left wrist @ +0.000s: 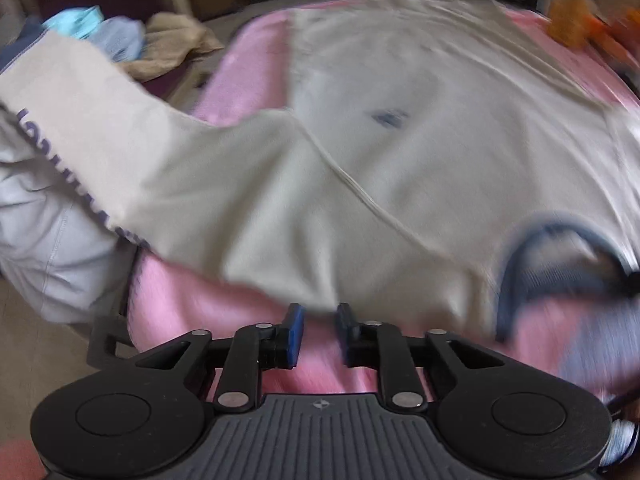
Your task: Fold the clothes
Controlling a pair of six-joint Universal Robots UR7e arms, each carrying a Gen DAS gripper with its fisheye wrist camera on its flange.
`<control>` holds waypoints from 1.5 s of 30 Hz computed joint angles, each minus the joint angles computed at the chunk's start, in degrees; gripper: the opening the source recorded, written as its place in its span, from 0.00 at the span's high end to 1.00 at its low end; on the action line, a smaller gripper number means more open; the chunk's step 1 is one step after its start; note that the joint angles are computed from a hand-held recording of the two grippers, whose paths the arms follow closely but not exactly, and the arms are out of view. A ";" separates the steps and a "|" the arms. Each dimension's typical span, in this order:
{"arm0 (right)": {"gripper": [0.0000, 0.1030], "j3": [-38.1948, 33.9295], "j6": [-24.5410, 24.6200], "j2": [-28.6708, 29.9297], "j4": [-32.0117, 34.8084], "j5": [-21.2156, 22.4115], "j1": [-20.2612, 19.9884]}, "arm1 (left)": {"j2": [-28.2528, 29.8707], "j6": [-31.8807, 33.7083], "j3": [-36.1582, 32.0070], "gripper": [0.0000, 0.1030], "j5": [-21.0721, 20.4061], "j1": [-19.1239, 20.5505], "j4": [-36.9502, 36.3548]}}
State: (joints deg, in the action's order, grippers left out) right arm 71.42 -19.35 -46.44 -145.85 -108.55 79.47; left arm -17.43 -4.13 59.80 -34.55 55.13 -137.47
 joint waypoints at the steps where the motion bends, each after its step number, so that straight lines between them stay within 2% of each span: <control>1: 0.53 2.13 0.38 -1.22 -1.06 -0.21 -0.01 | -0.76 1.76 2.09 0.88 0.07 -0.46 -1.01; 4: 0.52 6.30 3.13 -4.19 -2.03 -0.32 -0.25 | -3.77 2.63 8.35 0.85 -1.13 -1.18 -7.95; 7: 0.55 8.05 6.19 -5.43 -6.93 2.97 -1.39 | -5.26 2.86 10.15 0.85 -5.17 -0.48 -18.28; 8: 0.59 8.41 6.53 -5.43 -9.50 4.46 -1.66 | -4.40 2.25 8.23 0.85 -5.92 -0.02 -18.21; 9: 0.69 8.71 6.93 -5.39 -12.02 5.94 -1.92 | -3.52 1.53 6.23 0.86 -6.66 0.42 -17.98; 10: 0.72 8.45 7.48 -4.97 -13.06 7.18 -2.04 | -2.60 0.82 4.18 0.86 -7.41 0.87 -17.74; 14: 0.72 5.18 11.02 -2.15 -13.64 11.28 -2.60 | 1.70 -4.60 -5.22 0.88 -14.70 2.85 -9.27; 16: 0.72 3.07 11.42 -0.16 -13.59 10.47 -2.26 | 3.69 -5.91 -8.44 0.88 -15.58 3.12 -4.94; 20: 0.71 0.38 8.88 2.32 -11.05 7.26 -1.36 | 4.59 -3.10 -8.27 0.88 -13.82 2.32 -2.43; 25: 0.71 2.55 1.53 1.47 -9.14 1.05 0.36 | 0.10 -0.47 -0.16 0.86 -13.26 1.26 -3.65; 27: 0.70 4.67 2.62 -0.61 -8.56 1.36 0.06 | -2.15 -0.97 3.63 0.86 -13.34 1.16 -5.16; 28: 0.66 5.69 3.16 -1.64 -8.24 1.52 -0.09 | -3.13 -0.89 5.43 0.86 -13.46 1.16 -7.12; 30: 0.61 7.65 4.23 -3.67 -7.56 1.88 -0.41 | -4.47 1.00 8.42 0.86 -13.92 1.12 -14.37; 31: 0.61 8.30 5.22 -4.24 -9.06 3.49 -0.93 | -4.49 1.40 8.77 0.86 -14.16 1.18 -17.31; 33: 0.61 9.49 7.34 -5.27 -12.03 6.67 -1.97 | -3.59 0.33 7.64 0.86 -13.54 1.24 -19.71; 36: 0.61 9.45 9.36 -4.81 -14.68 8.28 -2.33 | -0.64 -1.86 2.47 0.86 -12.45 1.54 -16.22; 41: 0.62 6.85 7.99 -2.12 -11.96 4.52 -1.13 | 3.93 -0.75 -4.54 0.84 -10.01 1.10 -6.88; 45: 0.62 5.74 4.71 -1.19 -9.24 0.88 -0.08 | 2.35 1.48 -1.44 0.84 -8.81 0.32 -6.62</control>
State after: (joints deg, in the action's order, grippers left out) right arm 77.16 -14.64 -47.63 -155.09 -107.67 79.39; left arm -15.08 -2.65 58.36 -43.36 55.45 -144.10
